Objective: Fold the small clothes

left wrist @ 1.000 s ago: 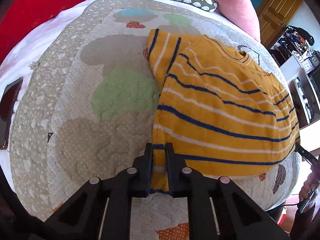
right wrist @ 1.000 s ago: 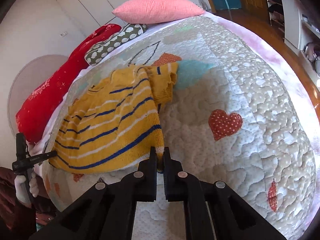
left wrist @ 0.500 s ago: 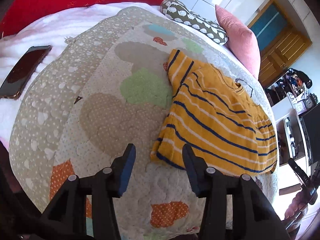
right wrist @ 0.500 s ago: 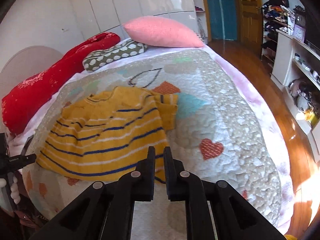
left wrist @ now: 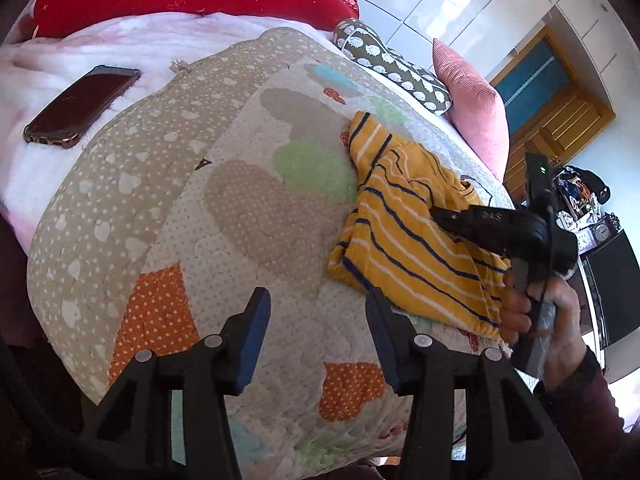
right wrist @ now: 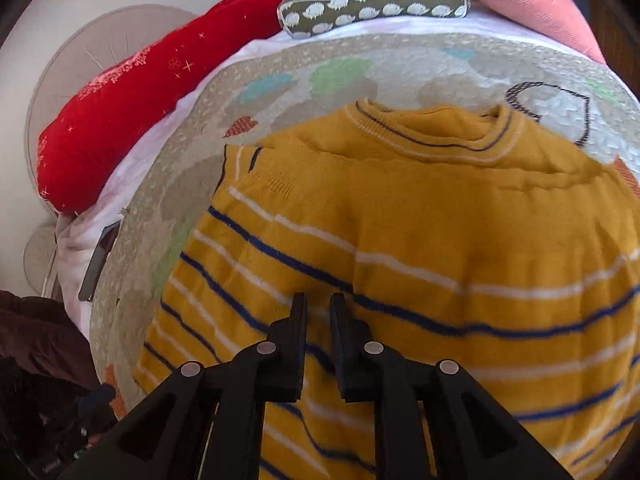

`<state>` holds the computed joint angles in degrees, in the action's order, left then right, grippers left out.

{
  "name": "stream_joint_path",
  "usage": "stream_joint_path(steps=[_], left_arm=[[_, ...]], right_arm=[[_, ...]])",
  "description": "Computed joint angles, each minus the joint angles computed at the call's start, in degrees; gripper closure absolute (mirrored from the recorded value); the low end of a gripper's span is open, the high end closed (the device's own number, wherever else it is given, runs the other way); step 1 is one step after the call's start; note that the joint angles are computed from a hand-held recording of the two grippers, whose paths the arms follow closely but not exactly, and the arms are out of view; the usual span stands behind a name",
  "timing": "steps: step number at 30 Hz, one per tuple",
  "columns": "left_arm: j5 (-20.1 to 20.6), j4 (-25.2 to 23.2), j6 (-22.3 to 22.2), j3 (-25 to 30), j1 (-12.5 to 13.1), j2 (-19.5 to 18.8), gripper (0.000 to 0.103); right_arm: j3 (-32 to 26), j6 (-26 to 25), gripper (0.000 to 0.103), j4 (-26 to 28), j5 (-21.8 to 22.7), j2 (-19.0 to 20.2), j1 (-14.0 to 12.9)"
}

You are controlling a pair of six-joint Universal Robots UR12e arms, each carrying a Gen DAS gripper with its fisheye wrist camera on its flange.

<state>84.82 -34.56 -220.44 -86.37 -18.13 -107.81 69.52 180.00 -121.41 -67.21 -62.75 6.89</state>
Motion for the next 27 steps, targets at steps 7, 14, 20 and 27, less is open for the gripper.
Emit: stream_joint_path(steps=[7,14,20,27], left_arm=[[-2.8,4.0,-2.5,-3.8,1.8,1.5,0.052],[-5.1,8.5,-5.0,-5.8,2.9,2.0,0.050],[-7.2,10.0,-4.6,-5.6,2.6,1.4,0.046],[-11.5,11.0,-0.5,0.2,1.7,-3.7,0.045]], right_arm=[[-9.7,-1.6,0.084,3.3,-6.0,4.4,3.3],[-19.1,-4.7,0.019,13.4,-9.6,9.6,7.3],[-27.3,-10.3,0.015,18.6,-25.7,15.6,11.9],[-27.5,-12.4,0.091,19.3,-24.3,14.6,10.5]])
